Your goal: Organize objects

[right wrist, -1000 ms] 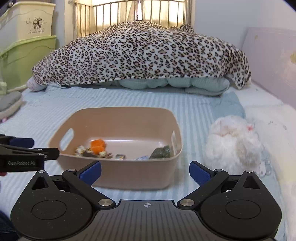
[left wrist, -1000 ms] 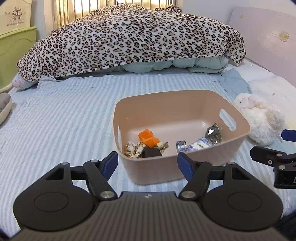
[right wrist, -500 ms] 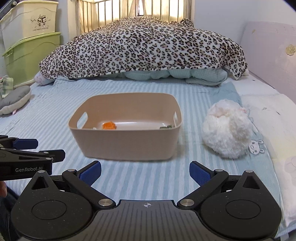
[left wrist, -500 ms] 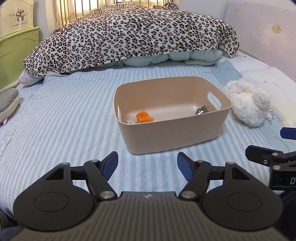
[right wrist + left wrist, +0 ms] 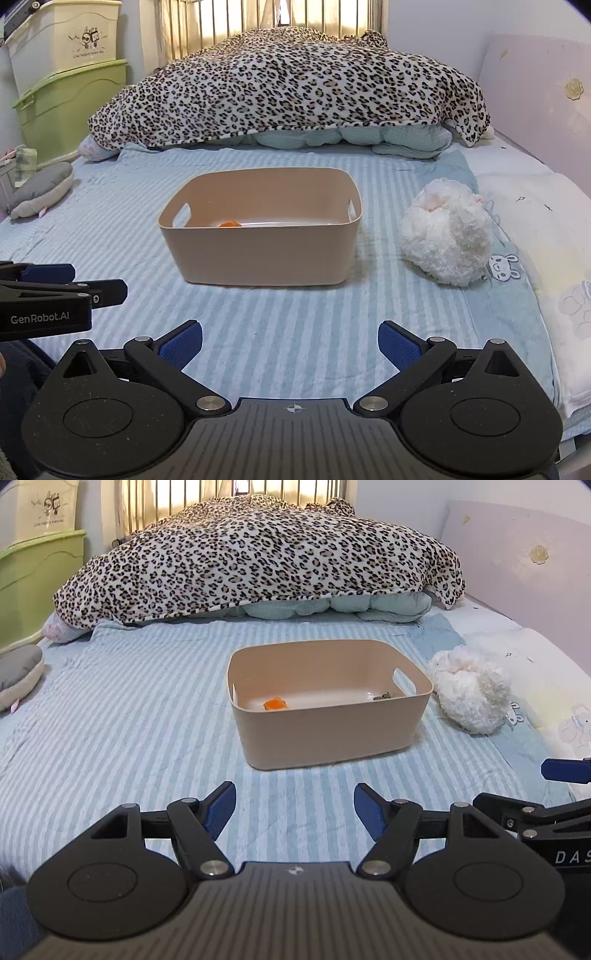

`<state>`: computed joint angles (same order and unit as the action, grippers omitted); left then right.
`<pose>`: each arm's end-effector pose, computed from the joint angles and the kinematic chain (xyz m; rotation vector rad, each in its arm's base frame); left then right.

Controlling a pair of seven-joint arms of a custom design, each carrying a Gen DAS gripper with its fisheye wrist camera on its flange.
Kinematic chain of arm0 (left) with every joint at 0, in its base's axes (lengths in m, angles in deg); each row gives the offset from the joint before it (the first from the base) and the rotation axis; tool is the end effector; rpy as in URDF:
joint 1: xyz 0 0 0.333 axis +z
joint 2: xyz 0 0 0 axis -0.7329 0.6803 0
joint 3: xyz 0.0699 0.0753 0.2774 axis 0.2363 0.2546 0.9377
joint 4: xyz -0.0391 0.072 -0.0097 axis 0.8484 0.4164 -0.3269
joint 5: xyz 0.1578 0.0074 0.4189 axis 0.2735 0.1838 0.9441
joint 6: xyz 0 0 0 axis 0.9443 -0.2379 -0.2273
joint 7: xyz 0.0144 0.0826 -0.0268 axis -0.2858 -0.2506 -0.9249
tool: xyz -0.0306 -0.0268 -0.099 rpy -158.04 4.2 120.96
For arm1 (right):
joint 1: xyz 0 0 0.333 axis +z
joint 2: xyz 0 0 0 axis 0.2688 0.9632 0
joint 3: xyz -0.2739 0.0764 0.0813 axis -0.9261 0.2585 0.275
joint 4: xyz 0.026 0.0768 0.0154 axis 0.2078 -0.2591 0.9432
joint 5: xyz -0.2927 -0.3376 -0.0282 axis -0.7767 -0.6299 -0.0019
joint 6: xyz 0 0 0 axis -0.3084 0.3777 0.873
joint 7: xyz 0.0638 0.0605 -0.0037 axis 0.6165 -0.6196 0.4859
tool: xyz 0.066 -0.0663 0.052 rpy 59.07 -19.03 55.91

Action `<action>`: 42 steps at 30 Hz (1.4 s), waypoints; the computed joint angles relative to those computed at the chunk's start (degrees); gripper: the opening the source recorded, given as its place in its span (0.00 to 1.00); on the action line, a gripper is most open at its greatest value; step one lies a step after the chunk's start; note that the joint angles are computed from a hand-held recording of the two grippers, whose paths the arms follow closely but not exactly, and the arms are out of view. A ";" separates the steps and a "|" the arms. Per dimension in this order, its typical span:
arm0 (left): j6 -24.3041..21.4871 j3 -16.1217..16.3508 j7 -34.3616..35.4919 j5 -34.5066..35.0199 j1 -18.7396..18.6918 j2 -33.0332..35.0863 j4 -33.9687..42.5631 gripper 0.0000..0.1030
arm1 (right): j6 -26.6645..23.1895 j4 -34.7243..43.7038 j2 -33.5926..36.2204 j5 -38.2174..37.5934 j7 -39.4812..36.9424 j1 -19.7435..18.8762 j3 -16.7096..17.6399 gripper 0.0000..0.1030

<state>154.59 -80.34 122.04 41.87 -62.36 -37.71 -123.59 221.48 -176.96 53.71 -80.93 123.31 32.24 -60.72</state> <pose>0.5171 -0.2583 0.6253 -1.4741 2.0270 -0.9495 0.4539 0.3309 0.5976 -1.6434 1.8027 -0.7712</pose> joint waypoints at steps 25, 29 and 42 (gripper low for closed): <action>-1.91 1.82 1.81 -3.90 -3.15 -9.04 -7.44 0.70 | -2.59 -3.99 -6.70 3.70 -0.85 0.57 2.59 1.00; -1.72 1.65 2.37 -3.59 -3.23 -9.36 -7.58 0.70 | -2.83 -4.05 -6.90 3.99 -0.88 0.26 2.89 1.00; -2.20 1.47 3.35 -3.51 -3.65 -8.76 -7.06 0.70 | -2.10 -4.29 -6.85 4.62 -0.93 -0.24 2.83 1.00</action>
